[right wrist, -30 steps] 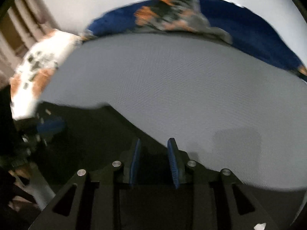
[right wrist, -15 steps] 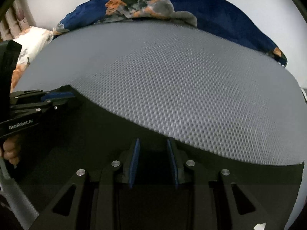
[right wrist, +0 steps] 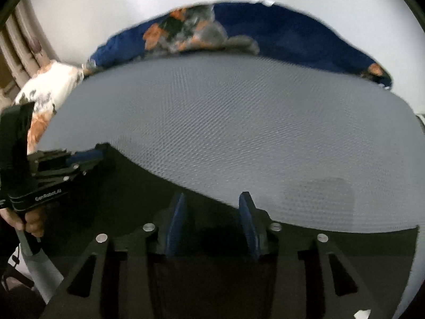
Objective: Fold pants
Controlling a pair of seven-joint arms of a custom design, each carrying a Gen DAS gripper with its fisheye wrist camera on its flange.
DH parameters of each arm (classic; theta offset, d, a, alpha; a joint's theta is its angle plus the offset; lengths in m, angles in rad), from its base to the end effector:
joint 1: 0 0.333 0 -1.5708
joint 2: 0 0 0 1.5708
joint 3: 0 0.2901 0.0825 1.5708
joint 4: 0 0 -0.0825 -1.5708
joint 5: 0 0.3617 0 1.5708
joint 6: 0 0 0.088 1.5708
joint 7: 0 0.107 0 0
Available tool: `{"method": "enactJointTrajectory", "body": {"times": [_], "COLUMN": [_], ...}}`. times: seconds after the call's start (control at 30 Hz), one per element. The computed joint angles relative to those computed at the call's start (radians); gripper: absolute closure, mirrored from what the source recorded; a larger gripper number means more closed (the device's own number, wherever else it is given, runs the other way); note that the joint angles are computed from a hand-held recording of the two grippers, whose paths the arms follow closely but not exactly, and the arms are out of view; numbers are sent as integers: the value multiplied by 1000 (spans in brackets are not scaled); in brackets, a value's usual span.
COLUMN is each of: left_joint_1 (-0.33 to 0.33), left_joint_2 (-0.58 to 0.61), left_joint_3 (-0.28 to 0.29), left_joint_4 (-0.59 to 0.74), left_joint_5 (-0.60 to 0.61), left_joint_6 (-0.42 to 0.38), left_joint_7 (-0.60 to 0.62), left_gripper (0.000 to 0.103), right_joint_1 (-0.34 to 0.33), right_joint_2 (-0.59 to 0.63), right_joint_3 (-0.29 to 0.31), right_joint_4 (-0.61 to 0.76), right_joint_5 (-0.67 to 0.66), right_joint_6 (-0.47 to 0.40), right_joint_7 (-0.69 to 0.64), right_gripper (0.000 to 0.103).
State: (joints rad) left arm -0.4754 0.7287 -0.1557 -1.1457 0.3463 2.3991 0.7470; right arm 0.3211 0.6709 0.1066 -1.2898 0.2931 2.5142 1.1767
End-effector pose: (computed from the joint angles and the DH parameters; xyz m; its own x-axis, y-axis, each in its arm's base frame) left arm 0.6322 -0.4110 0.4208 0.0116 -0.9788 0.2045 -0.8603 -0.1140 -0.4969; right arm 0.6846 0.2854 0.4044 0.5837 -0.8029 -0.1209 -0.7033 -0.4255 -0.5696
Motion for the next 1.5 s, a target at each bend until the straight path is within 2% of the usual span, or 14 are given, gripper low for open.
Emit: {"method": "enactJointTrajectory", "body": {"times": [0.07, 0.17, 0.23, 0.33, 0.47, 0.6, 0.7, 0.87, 0.97, 1.07, 1.17, 1.27, 1.4, 1.5], "left_joint_1": [-16, -33, -34, -31, -25, -15, -10, -4, -11, -17, -22, -23, -24, -19], "left_joint_2": [-34, -93, -125, -154, -180, -183, -174, -157, -145, -138, -133, -129, -133, -147], "left_joint_3": [12, 19, 14, 4, -8, -22, -32, -45, -44, -44, -41, -41, -40, -42], "left_joint_4": [-39, -116, -164, -209, -252, -252, -232, -205, -183, -174, -172, -171, -178, -201], "left_joint_5": [19, 56, 67, 74, 78, 64, 50, 14, 9, 6, 6, 2, 6, 4], "left_joint_6": [3, 17, 26, 20, 3, -22, -43, -62, -83, -98, -105, -115, -111, -92], "left_joint_7": [-38, -93, -128, -170, -214, -233, -231, -217, -206, -201, -205, -210, -211, -215], "left_gripper": [74, 70, 68, 67, 67, 67, 67, 67, 67, 67, 67, 67, 67, 67], "right_joint_1": [-51, -115, -170, -265, -350, -408, -445, -475, -482, -495, -502, -502, -480, -448], "right_joint_2": [-28, -34, -38, -2, 67, 142, 181, 215, 233, 224, 274, 276, 195, 73], "right_joint_3": [15, -4, -3, -9, -29, -39, -30, -7, -1, 12, 27, 43, 29, 5], "right_joint_4": [-29, 0, 7, 85, 204, 315, 364, 387, 399, 365, 422, 410, 281, 99], "right_joint_5": [42, 75, 129, 202, 222, 218, 229, 251, 266, 302, 331, 365, 380, 378], "right_joint_6": [-19, -136, -171, -292, -422, -523, -584, -654, -674, -646, -679, -652, -554, -421], "right_joint_7": [-37, -23, -23, -11, -4, 25, 26, -10, -31, -61, -61, -68, -76, -103], "right_gripper": [48, 48, 48, 48, 48, 59, 61, 71, 74, 76, 91, 92, 93, 95]}}
